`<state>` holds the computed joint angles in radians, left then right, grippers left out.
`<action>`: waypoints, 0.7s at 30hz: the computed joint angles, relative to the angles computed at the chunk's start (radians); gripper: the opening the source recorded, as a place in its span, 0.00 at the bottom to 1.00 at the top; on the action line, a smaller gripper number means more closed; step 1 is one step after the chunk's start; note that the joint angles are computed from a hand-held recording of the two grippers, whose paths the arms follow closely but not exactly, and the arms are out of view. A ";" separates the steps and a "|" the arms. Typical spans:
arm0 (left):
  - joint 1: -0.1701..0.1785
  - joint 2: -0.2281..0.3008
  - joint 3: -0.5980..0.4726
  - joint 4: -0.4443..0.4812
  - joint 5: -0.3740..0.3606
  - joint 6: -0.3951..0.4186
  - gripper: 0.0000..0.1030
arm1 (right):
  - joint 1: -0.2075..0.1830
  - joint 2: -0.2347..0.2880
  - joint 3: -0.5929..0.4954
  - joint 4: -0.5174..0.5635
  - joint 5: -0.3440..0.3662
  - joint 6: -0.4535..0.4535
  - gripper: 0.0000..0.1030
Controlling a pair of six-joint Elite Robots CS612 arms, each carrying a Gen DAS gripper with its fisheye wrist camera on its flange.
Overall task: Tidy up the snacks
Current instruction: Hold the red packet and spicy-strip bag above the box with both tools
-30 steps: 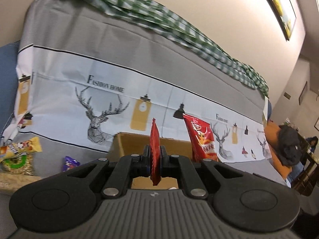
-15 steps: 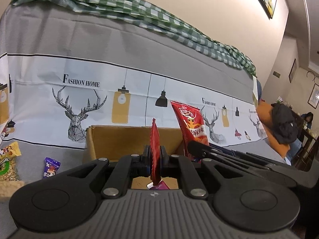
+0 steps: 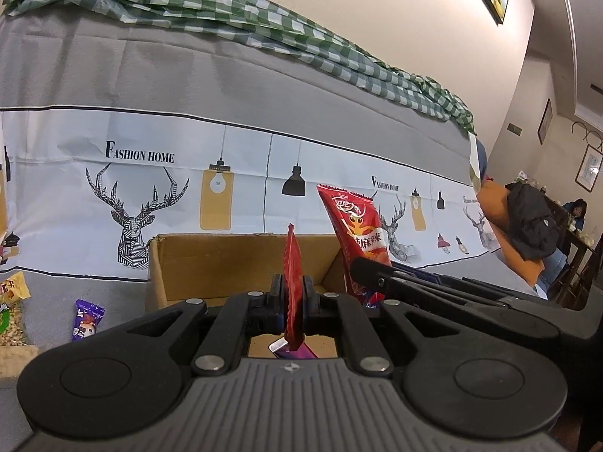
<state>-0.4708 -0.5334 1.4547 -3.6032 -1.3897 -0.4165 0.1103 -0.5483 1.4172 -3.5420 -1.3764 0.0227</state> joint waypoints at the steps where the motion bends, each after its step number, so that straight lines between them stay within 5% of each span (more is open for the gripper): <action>1: 0.000 0.000 0.000 -0.002 -0.001 0.001 0.07 | 0.000 0.000 0.000 0.001 0.000 -0.001 0.26; 21: -0.003 0.001 -0.001 -0.007 -0.014 0.035 0.07 | 0.002 0.000 0.001 -0.003 -0.013 0.006 0.26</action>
